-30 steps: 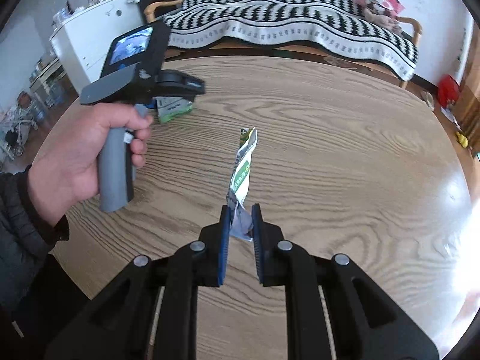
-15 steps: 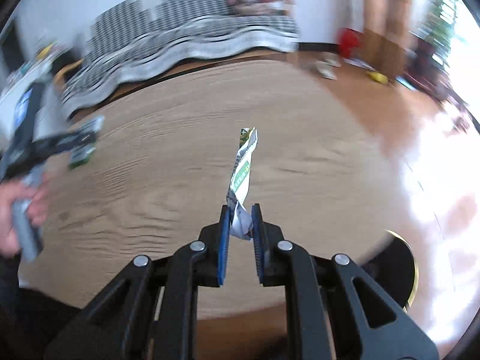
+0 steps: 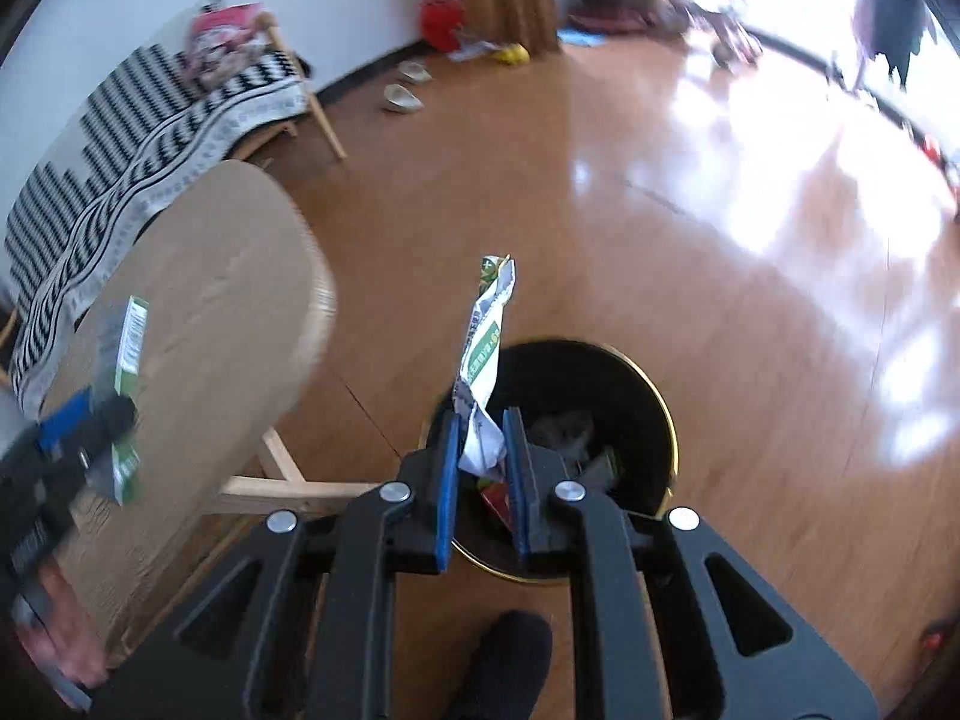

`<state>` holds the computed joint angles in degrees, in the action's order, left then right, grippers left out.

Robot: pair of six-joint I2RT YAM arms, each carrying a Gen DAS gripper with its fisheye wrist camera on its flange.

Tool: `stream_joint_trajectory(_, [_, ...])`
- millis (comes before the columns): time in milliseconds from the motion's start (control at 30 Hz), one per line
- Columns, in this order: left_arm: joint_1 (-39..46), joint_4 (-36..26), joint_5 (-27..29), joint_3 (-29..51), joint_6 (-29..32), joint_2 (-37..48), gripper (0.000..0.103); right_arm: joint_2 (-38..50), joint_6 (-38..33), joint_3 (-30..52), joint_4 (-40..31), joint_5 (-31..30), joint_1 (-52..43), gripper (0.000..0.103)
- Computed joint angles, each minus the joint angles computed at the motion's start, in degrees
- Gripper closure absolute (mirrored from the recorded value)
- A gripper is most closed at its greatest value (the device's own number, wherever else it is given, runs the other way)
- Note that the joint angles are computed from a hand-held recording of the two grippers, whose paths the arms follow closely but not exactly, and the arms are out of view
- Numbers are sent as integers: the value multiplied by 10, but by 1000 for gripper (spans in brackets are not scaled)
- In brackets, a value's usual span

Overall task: Collect trash
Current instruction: 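Carry both items over the black bin and open both tools to drop them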

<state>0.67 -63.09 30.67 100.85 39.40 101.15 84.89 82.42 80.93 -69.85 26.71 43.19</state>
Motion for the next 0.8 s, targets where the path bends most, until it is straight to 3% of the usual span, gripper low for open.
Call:
stream_joint_trajectory(200, [-63,29,-7,-83,10,-29,45,-70,22,-127,60,-62,-21,88])
stream_joint_trajectory(500, [-108,42,-33,-62,-30,6,45,-64,12,-130,70,-73,-42,88])
stream_joint_trajectory(767, [-114,44,-36,-61,-29,9,45,-47,12,-103,57,-48,-36,88])
stream_joint_trajectory(800, [-115,43,-36,-63,-30,7,45,-43,13,-98,53,-45,-33,84])
